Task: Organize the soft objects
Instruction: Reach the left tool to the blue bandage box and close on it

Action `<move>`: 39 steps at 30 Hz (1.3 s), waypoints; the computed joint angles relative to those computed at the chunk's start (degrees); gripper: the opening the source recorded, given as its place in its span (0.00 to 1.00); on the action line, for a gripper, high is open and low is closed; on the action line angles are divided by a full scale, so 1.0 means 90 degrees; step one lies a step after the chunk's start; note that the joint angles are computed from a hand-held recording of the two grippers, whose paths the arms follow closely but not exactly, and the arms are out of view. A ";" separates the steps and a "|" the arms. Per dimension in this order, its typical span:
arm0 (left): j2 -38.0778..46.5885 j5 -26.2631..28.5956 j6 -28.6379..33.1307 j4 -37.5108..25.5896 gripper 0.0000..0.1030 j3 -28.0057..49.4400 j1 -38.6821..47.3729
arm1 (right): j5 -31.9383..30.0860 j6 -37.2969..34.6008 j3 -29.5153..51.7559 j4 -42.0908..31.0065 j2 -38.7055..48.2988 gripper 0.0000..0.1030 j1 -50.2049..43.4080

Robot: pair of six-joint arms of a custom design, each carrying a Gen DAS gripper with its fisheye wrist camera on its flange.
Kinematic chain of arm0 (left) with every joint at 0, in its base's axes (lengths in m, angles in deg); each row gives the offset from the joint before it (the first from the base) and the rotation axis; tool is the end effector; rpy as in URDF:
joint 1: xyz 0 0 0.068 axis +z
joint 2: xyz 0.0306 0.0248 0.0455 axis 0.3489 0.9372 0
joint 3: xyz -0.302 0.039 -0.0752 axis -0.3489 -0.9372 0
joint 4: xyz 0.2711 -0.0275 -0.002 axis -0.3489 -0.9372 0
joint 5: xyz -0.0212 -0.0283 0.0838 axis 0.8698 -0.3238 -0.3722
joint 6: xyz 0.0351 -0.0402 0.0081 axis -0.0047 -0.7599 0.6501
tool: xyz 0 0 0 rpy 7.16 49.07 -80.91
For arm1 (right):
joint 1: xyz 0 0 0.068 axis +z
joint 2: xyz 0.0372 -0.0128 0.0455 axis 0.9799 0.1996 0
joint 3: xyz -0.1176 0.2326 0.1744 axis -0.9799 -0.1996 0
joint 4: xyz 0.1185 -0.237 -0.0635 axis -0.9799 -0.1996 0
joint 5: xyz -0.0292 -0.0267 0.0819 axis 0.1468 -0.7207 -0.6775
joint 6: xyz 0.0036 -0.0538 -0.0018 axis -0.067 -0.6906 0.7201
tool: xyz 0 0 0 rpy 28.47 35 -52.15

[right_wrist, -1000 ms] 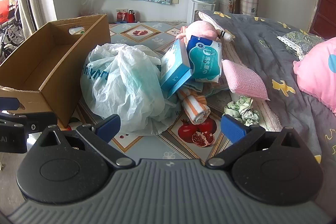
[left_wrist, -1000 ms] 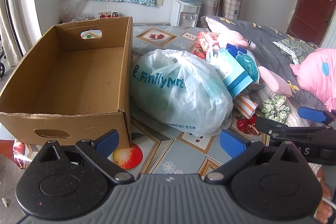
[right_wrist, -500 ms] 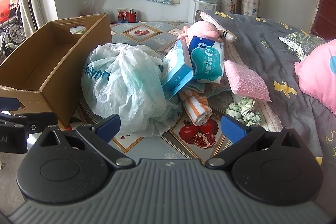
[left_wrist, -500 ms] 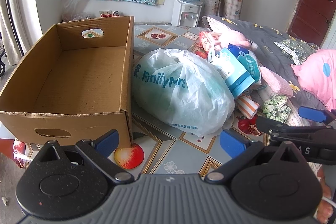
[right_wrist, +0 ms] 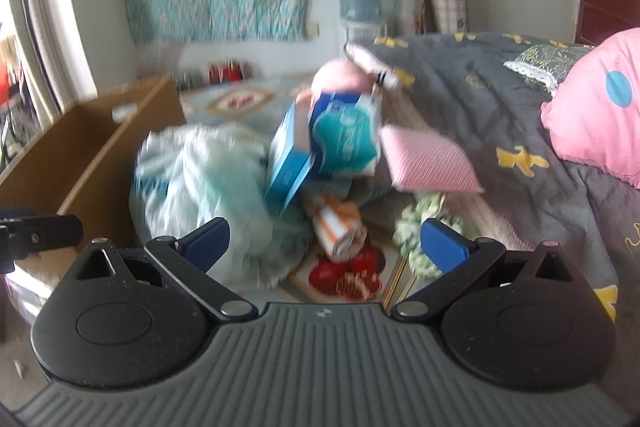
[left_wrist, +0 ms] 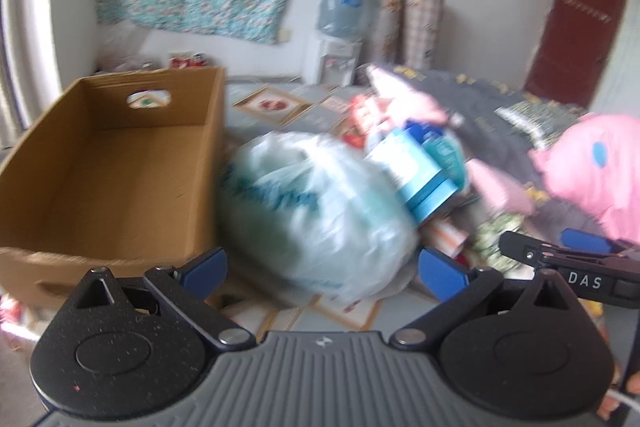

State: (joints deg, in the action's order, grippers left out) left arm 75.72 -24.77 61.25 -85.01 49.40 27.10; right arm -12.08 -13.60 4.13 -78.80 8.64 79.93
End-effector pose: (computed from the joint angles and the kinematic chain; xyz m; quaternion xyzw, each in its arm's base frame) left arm 0.1879 0.0093 0.1902 0.0722 0.9026 -0.1186 0.4074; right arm 0.1364 0.0036 0.1759 0.0511 0.8894 0.0407 0.4525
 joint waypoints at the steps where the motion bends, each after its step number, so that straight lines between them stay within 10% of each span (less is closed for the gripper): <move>1: 0.0084 0.0120 -0.0093 0.0162 1.00 0.0001 -0.0020 | -0.0372 -0.0093 -0.0035 0.0132 -0.0028 0.99 -0.0382; 10: 0.1129 -0.0285 -0.0609 0.1701 0.93 0.0227 -0.1081 | -0.2397 -0.0546 0.0319 0.1659 0.1561 0.90 -0.2224; 17: 0.2502 -0.0210 -0.0743 0.2290 0.58 0.0860 -0.1722 | -0.3511 -0.0903 0.1683 0.1459 0.3546 0.58 -0.2468; 24: 0.3652 -0.0213 -0.0926 0.2542 0.30 0.1407 -0.1968 | -0.3372 -0.1447 0.3361 0.0600 0.5167 0.37 -0.1663; 39: 0.4784 0.0096 -0.1138 0.2271 0.17 0.2070 -0.1642 | -0.2714 -0.1721 0.4598 -0.0323 0.6646 0.22 -0.1030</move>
